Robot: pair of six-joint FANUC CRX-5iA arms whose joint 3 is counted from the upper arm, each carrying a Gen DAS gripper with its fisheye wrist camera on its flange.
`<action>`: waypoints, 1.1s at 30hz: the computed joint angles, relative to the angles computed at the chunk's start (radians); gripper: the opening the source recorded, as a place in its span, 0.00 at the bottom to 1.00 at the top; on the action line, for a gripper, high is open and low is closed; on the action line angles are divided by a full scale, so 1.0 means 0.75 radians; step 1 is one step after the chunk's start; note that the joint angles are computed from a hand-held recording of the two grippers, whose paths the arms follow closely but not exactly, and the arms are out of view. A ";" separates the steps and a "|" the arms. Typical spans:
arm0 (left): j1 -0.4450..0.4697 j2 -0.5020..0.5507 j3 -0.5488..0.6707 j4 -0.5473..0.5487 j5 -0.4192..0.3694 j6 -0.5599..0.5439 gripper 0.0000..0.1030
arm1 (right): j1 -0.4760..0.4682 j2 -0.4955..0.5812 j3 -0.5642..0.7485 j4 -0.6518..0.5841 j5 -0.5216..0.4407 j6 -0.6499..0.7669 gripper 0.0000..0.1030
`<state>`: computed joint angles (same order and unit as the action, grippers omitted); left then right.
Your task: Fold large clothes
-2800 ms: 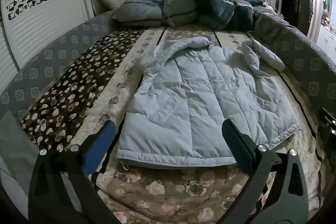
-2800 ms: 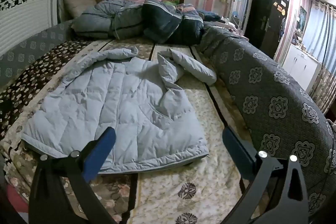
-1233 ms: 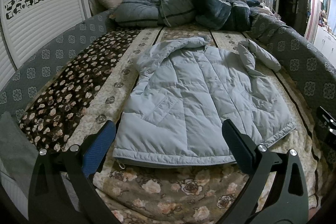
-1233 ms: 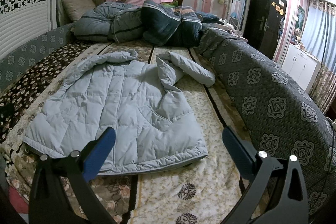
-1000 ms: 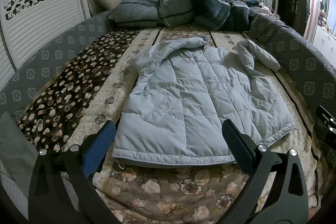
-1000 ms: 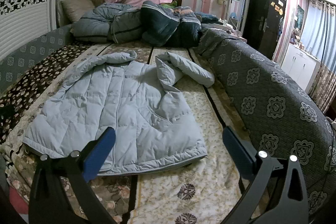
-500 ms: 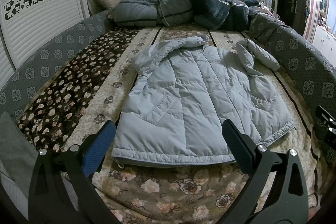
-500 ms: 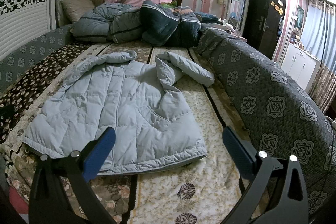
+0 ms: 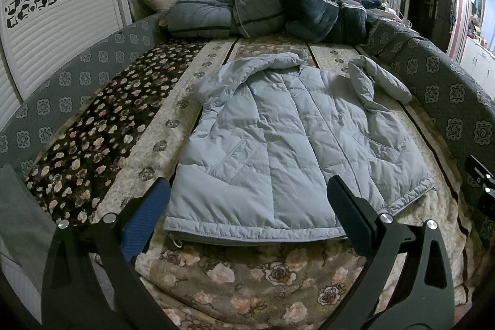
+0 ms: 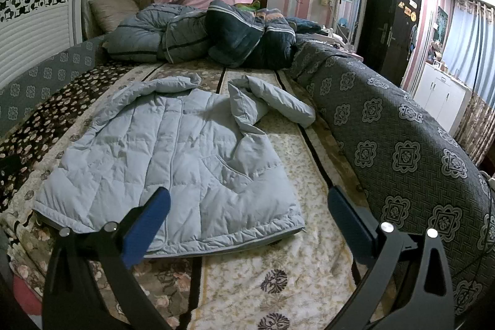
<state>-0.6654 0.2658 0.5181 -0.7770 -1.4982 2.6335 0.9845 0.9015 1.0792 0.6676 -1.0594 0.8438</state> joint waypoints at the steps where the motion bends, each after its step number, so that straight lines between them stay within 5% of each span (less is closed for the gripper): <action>1: 0.000 0.001 0.000 0.002 0.001 0.001 0.97 | 0.000 0.002 0.004 0.001 -0.002 0.002 0.98; 33: 0.005 0.005 0.002 0.009 0.011 -0.008 0.97 | -0.003 -0.001 0.013 0.015 -0.017 -0.003 0.98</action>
<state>-0.6618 0.2692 0.5200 -0.7705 -1.4896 2.6272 0.9824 0.9008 1.0889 0.6785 -1.0723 0.8416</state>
